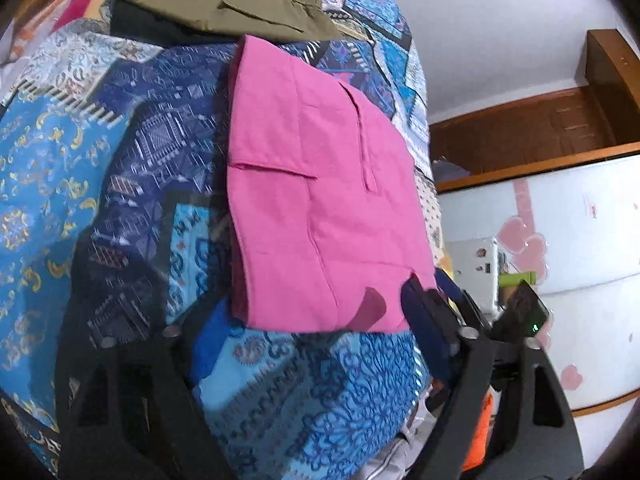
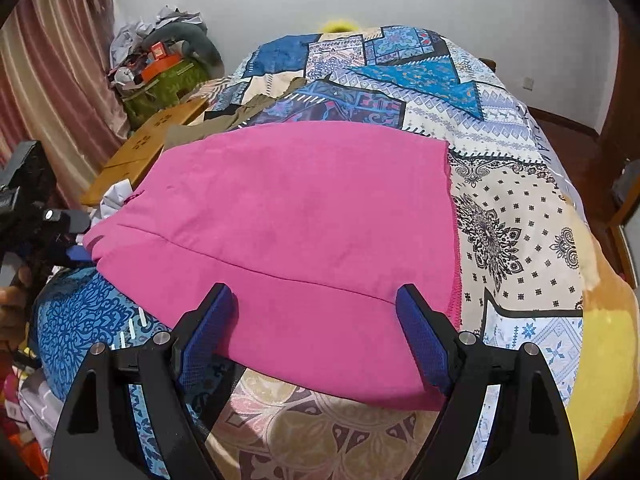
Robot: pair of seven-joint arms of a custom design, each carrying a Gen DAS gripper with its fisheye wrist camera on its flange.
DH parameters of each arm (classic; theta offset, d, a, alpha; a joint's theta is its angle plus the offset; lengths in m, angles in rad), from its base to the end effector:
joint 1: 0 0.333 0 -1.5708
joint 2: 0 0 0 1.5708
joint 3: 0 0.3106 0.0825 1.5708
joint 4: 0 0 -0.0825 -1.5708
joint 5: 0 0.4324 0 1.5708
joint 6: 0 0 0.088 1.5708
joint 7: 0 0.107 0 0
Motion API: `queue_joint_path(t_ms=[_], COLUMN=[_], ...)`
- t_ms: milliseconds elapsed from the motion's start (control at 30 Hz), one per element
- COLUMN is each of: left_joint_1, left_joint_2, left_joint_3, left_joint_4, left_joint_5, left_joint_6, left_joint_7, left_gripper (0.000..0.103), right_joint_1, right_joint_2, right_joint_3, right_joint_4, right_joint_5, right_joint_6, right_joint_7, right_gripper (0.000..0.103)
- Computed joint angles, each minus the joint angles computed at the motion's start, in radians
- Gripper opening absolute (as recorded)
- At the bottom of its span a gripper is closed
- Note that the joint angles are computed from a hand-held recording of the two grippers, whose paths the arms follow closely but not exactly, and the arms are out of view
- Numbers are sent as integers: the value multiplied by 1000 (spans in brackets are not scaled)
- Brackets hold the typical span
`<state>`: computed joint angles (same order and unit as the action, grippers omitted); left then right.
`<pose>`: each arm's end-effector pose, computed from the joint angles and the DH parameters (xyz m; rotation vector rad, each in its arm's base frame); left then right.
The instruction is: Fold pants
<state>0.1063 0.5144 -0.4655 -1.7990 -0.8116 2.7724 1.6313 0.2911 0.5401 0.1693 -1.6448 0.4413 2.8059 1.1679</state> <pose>0.6921 -0.1945 0.2917 2.2254 -1.4809 1.0214 0.6999 0.3035 0.3387 -2.0752 1.3186 -0.2087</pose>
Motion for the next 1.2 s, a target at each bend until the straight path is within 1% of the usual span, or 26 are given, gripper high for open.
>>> queue_joint_path(t_ms=[33,67,133,167,233,267,333,367,433,467,533,633,667,700,767,833,900,933,1000,1133,1200], left_joint_1=[-58,-88,-91,-95,-131,-170,-224,-267,-378,-423,-497,-537,-543,-530,-488,-424,-341,-313,-283,-259,-260], left_joint_2=[-9,-11,-5,-6,-14,-23,-42,-56,-97,-112,-137,-134,-126,-130,-113,-83,-45,-30,13,104,136], left_joint_3=[63,96,95,99,136,176,237,284,412,465,547,583,581,562,506,421,312,272,214,142,123], left_joint_4=[5,11,21,21,25,27,21,13,-15,-21,-23,11,30,31,60,106,162,182,246,375,423], left_joint_5=[91,153,205,232,326,404,534,615,817,912,1088,1256,1302,1315,1306,1259,1172,1132,1063,946,898], left_joint_6=[-5,-10,-4,1,16,21,35,50,77,80,66,39,34,41,62,72,72,70,53,-9,-40], left_joint_7=[-87,-138,-158,-174,-236,-292,-380,-445,-598,-661,-763,-828,-827,-811,-767,-694,-589,-543,-466,-337,-290], left_gripper=[46,42,33,31,26,25,22,21,20,19,19,19,19,19,18,18,17,17,17,17,17], right_joint_1=[-1,-3,-5,-6,-9,-9,-12,-10,-5,-6,-28,-48,-48,-47,-46,-52,-54,-55,-55,-62,-62], right_joint_2=[0,-1,0,0,-1,-1,-5,-7,-10,-13,-16,-18,-18,-18,-18,-20,-20,-20,-19,-16,-15], right_joint_3=[2,4,6,7,10,10,11,6,-5,-8,9,28,28,28,29,37,39,39,39,47,48], right_joint_4=[-1,-2,-2,-2,-3,-3,-6,-7,-11,-15,-25,-33,-33,-33,-36,-41,-40,-40,-40,-39,-38], right_joint_5=[2,6,12,14,19,20,25,24,16,14,41,80,85,89,97,112,121,124,129,149,155], right_joint_6=[1,3,4,5,7,6,6,5,4,0,-4,-4,-3,-1,5,9,7,7,9,14,15], right_joint_7=[-2,-3,-5,-6,-10,-11,-15,-9,3,7,-4,-21,-23,-25,-30,-42,-49,-52,-59,-78,-83], right_gripper=[82,82,82,82,82,81,79,79,79,79,79,79,79,79,79,79,79,79,79,79,79])
